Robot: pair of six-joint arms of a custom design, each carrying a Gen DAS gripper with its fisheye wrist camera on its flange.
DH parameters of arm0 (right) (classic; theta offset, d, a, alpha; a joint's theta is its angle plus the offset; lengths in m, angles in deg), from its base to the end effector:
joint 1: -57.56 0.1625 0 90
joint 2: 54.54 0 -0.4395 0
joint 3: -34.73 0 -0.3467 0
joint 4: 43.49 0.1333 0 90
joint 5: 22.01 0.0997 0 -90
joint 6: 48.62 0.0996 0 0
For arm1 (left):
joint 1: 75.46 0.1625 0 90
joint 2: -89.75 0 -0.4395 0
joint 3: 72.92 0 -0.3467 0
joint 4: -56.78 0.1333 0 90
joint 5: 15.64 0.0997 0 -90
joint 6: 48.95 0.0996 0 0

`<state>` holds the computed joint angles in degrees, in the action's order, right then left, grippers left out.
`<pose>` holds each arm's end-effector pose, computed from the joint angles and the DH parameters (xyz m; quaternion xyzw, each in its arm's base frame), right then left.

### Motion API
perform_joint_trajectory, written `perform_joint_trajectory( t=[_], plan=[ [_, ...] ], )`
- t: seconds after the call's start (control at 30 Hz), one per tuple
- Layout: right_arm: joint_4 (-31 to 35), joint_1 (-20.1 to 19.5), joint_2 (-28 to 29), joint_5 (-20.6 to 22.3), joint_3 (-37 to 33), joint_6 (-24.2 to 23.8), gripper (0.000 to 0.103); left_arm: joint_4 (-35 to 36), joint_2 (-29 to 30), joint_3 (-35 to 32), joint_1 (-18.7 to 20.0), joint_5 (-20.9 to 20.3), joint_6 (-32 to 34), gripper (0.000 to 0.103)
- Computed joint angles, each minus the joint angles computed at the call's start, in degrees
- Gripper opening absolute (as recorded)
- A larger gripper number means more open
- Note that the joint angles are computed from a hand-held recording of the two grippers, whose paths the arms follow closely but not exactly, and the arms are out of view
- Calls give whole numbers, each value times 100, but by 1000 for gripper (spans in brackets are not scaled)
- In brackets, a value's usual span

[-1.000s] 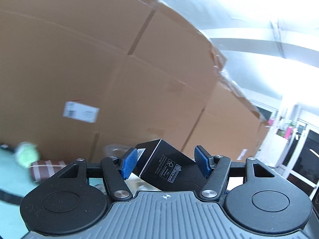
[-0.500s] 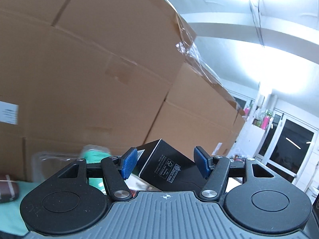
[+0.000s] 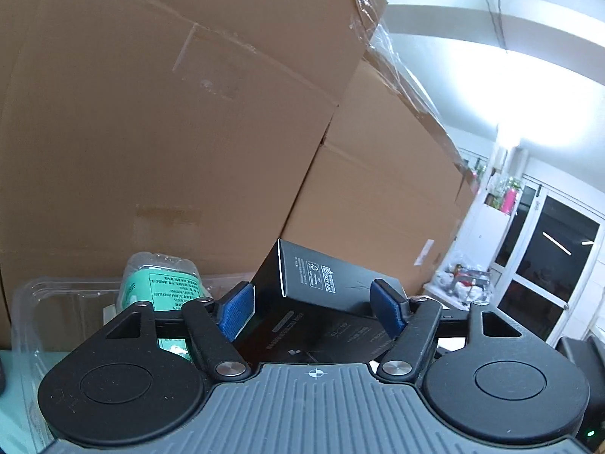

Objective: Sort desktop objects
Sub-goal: 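Lift the black box and carry it over the container, then lower the black box into the container and open the left gripper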

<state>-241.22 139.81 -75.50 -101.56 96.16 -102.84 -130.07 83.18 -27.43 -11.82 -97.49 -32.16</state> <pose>0.0417 -0.8161 0.1488 0.3735 -0.7420 0.5119 0.2189 -0.2421 -0.8207 0.0271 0.2889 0.8242 -0.4866 0.0217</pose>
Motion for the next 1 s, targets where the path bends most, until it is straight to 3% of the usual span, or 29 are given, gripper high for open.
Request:
perform_joint_trajectory(
  t=[0.17, 0.33, 0.57, 0.87, 1.0],
  plan=[
    [-331, 4, 23, 32, 103, -42, 76, 150, 147, -297, -3, 83, -146, 86],
    [-653, 6, -121, 97, 300, 26, 72, -20, 125, -224, 14, 120, -153, 86],
    [-304, 76, -34, 55, -181, 547, 66, -355, -13, 57, -44, 268, -119, 88],
    [188, 108, 138, -63, -583, 477, 66, -339, -51, 120, -73, 372, -112, 90],
    [150, 92, 130, -84, -543, 438, 72, -375, -57, 159, -71, 398, -110, 93]
  ],
)
